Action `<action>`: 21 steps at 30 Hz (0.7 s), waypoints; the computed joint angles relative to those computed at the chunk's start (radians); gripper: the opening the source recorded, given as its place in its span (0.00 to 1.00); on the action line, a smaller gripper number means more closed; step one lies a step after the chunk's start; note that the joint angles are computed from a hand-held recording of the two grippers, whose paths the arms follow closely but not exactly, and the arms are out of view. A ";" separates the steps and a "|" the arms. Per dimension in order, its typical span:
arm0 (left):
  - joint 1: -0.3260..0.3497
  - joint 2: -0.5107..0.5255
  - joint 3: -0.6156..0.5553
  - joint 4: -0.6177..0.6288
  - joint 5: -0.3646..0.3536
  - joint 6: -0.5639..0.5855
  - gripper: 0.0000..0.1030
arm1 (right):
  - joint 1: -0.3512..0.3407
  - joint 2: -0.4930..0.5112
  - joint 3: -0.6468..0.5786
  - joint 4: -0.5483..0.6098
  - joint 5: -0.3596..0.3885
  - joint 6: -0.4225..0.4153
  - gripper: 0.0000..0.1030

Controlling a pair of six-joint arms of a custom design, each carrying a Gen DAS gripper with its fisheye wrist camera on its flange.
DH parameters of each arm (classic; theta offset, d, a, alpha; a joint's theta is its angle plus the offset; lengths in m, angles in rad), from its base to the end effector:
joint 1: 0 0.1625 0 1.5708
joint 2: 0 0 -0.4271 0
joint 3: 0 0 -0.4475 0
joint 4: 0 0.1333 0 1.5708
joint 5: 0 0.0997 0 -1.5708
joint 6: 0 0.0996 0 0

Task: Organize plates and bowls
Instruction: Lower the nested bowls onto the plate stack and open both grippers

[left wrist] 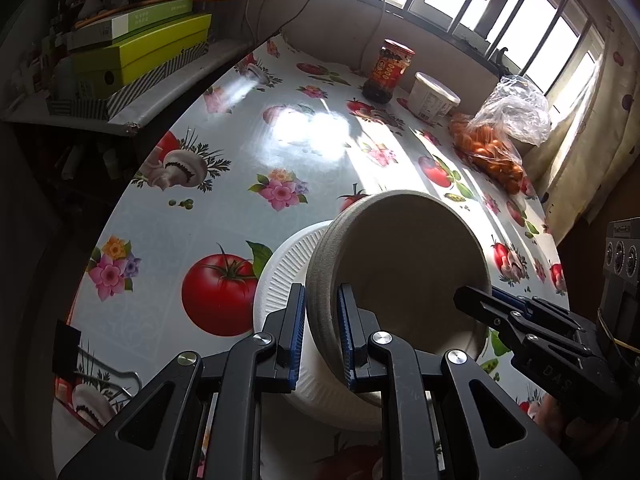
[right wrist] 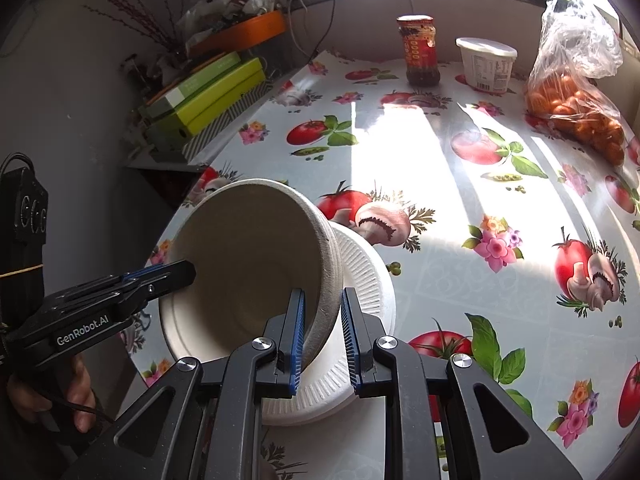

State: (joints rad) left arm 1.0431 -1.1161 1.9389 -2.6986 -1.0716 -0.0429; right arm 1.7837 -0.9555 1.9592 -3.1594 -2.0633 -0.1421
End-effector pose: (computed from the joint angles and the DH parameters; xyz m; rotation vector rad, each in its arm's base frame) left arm -0.1525 -0.6210 0.1647 0.5429 2.6343 -0.5892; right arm 0.2149 -0.5863 0.1157 0.2617 -2.5578 0.7942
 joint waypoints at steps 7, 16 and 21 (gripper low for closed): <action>0.005 0.010 -0.011 0.005 -0.003 -0.005 0.16 | -0.008 0.003 -0.007 0.012 0.008 0.013 0.18; 0.008 0.017 -0.016 0.006 -0.002 -0.009 0.16 | -0.010 0.005 -0.012 0.014 0.010 0.017 0.19; 0.008 0.018 -0.017 0.006 -0.001 -0.010 0.16 | -0.014 0.004 -0.009 0.008 0.018 0.016 0.19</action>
